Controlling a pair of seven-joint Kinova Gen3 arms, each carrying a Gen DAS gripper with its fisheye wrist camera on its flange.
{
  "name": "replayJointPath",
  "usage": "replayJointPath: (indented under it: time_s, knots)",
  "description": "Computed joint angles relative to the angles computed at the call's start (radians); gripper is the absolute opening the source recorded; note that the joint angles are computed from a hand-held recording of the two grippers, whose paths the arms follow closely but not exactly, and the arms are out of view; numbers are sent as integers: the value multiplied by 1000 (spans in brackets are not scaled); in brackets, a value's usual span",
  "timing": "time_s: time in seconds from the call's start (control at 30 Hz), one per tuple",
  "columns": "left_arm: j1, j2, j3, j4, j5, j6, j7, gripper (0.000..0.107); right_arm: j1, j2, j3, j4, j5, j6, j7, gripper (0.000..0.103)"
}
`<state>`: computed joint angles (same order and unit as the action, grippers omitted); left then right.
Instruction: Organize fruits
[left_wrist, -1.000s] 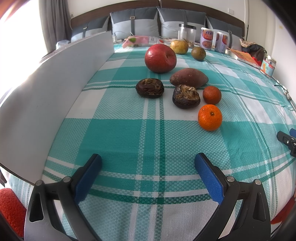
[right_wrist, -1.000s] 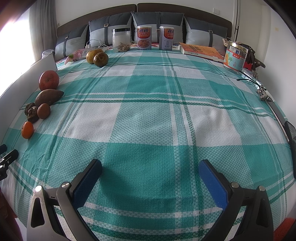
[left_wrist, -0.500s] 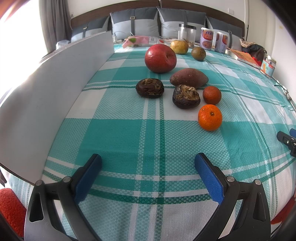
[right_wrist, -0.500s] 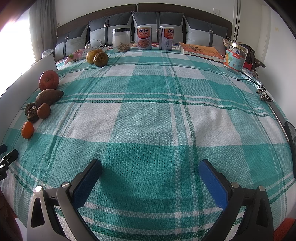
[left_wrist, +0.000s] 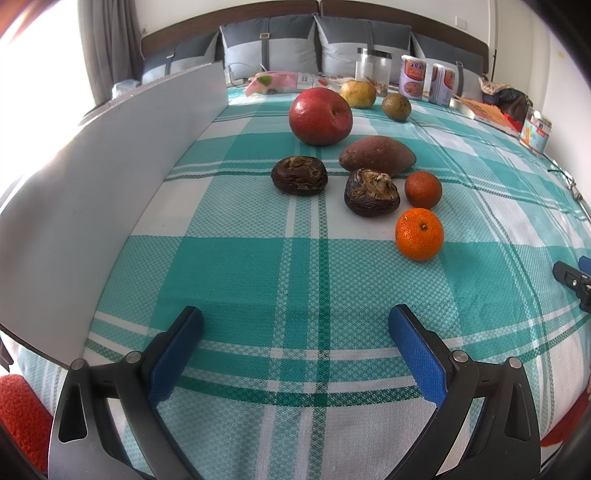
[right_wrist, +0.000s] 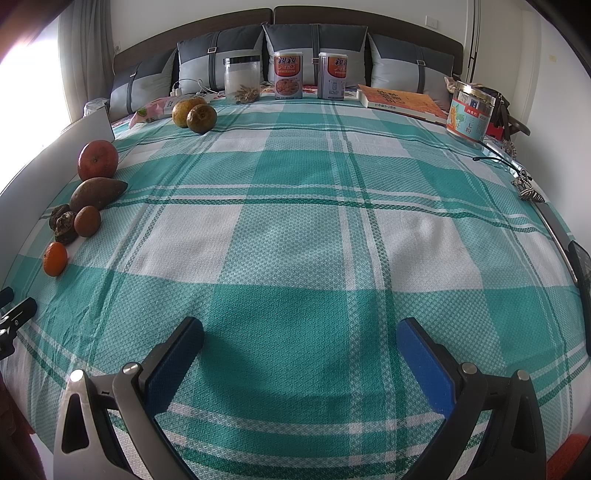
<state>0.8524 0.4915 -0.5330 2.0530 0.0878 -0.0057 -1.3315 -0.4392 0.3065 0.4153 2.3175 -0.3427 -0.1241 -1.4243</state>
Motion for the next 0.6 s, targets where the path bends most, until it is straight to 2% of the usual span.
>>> replayJointPath:
  time_s: [0.6]
  knots:
    - [-2,1,2,0,5,-2,-5,101,-6,-2,5,1,-6,1,5,103]
